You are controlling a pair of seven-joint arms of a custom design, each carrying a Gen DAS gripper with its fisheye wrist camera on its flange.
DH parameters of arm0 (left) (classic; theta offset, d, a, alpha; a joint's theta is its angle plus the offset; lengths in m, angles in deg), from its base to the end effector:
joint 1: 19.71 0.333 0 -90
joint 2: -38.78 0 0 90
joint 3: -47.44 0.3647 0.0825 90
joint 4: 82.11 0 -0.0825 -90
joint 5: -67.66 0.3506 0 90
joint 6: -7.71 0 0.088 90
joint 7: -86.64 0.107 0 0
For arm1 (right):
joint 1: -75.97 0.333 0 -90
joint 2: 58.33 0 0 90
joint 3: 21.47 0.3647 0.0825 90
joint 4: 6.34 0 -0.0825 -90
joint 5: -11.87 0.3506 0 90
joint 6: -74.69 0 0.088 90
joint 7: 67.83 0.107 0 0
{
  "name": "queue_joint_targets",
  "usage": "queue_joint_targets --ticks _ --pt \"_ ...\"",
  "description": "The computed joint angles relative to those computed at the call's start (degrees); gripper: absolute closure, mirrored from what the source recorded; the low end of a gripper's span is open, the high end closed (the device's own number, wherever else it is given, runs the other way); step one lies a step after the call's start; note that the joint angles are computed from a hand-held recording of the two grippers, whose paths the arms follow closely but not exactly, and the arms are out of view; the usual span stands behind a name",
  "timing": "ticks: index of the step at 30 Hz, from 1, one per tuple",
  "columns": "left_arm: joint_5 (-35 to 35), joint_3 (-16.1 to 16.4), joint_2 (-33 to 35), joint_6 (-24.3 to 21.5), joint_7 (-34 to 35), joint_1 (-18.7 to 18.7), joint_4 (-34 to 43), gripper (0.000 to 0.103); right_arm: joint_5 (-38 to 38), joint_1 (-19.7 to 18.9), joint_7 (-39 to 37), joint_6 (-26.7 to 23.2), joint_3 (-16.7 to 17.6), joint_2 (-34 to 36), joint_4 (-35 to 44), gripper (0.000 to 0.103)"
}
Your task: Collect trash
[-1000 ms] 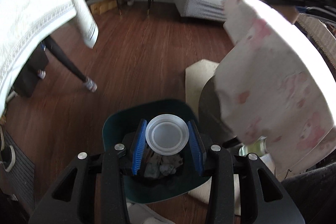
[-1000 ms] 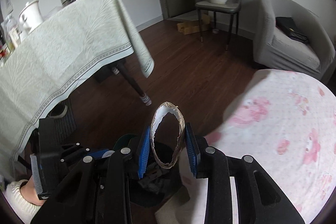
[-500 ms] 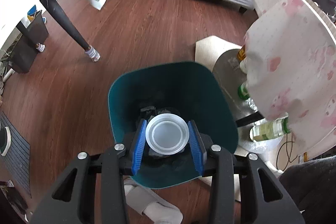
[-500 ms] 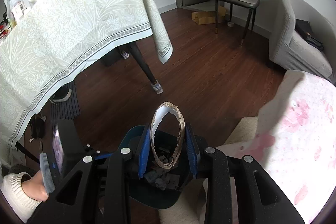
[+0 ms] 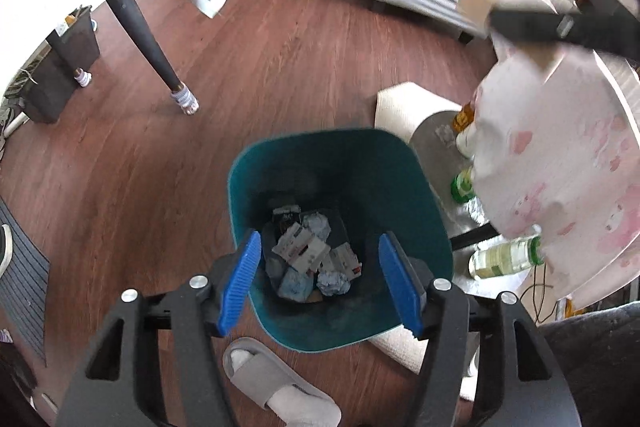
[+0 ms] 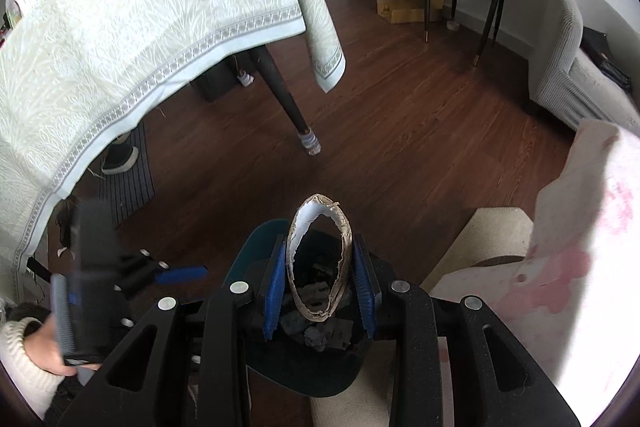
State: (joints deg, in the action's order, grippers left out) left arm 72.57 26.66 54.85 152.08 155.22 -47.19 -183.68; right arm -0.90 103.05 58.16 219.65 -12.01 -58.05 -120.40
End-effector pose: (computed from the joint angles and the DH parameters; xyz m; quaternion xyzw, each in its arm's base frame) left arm 0.4542 -0.4689 0.5256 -0.5000 0.8319 -0.2392 0.0291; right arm 0.4549 0.3398 0.5805 -0.7309 0.6242 -0.1241 0.2465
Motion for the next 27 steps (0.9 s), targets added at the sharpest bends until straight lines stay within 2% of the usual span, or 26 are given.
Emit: queue_joint_targets --ticks 6,16,21,27 --pt "0.39 0.26 -2.54 2.61 0.28 0.48 -0.87 0.038 1.38 0.7 -1.02 -1.21 -0.17 2.48 0.7 0.071" --pt "3.18 0.78 -5.1 5.63 -1.19 -0.08 -0.04 0.045 3.37 2.44 -2.17 -3.08 -0.42 3.73 -1.74 0.071" --pt "5.65 1.15 -5.54 5.12 -2.66 -0.72 1.11 0.05 4.38 3.07 -2.64 -2.76 -0.2 4.02 -3.34 0.071" --pt "7.26 1.59 -6.35 6.63 -5.21 -1.05 1.78 0.059 5.94 3.83 -4.56 -3.71 0.02 4.77 -4.59 0.071"
